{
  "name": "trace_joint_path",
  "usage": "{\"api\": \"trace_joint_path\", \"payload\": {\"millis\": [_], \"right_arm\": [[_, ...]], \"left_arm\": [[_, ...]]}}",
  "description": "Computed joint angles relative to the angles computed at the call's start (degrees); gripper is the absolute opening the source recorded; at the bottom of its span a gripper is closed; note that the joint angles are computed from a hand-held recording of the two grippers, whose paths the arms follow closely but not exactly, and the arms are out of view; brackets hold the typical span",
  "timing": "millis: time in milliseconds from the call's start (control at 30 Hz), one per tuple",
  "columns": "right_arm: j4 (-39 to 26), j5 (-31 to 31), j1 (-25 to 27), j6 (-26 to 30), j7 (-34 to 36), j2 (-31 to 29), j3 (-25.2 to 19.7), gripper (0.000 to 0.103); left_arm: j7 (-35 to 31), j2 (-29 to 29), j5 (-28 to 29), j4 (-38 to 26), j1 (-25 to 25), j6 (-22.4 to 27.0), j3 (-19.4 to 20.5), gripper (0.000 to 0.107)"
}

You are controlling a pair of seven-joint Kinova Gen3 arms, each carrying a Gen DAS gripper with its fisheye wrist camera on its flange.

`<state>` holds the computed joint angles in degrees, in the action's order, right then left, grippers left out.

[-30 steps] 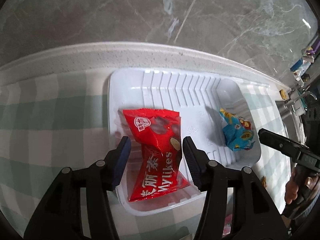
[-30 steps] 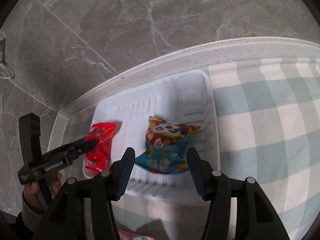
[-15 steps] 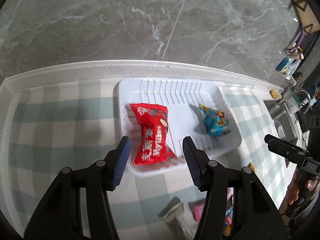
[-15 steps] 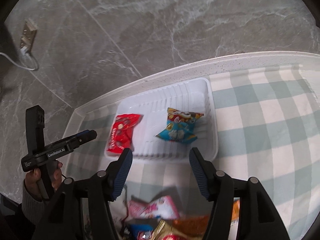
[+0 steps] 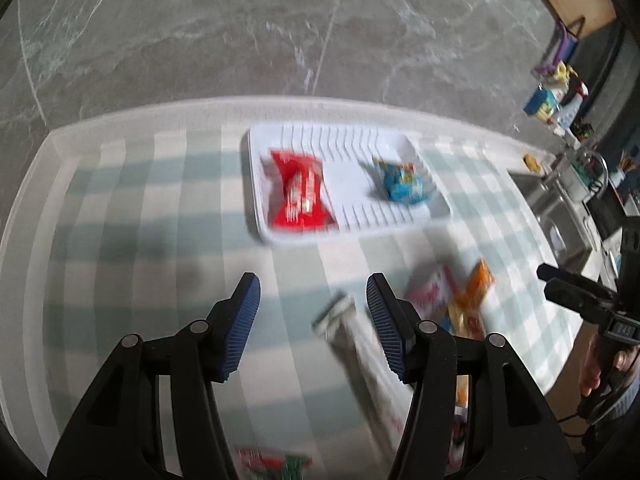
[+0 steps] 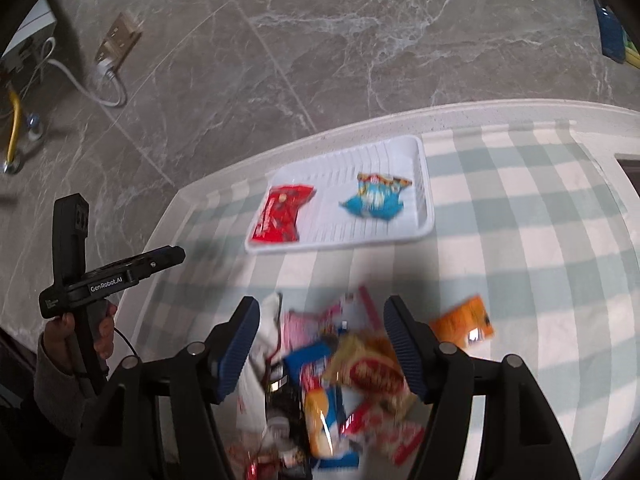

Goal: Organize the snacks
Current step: 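Grasp the green packet with the left tool while the right tool grasps the blue Tipo cake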

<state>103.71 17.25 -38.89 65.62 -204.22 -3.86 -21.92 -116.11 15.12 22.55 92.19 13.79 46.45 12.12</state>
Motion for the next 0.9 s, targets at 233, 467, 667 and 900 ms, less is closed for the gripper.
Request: {"api": "trace_joint_path", "payload": {"millis": [233, 467, 667, 900], "right_arm": [[-2.2, -2.1, -4.6, 1.5, -3.8, 2.8, -2.1, 0.067], [-2.4, -4.5, -8.1, -2.0, -2.1, 5.7, -0.4, 0.067], [-2.3, -6.6, -8.8, -4.1, 2.9, 8.0, 1.6, 0.067], [-1.7, -8.7, -8.6, -6.3, 7.6, 9.9, 3.5, 0.067]], "left_arm": [[-2.2, -5.2, -1.7, 11.5, -0.9, 0.1, -1.5, 0.054], [-2.4, -8.2, -4.0, 20.2, -1.9, -0.7, -3.4, 0.054], [-1.7, -8.0, -5.1, 22.9, -2.1, -1.6, -3.7, 0.054], [-1.4, -7.1, -6.1, 24.5, -1.9, -3.6, -3.5, 0.054]]}}
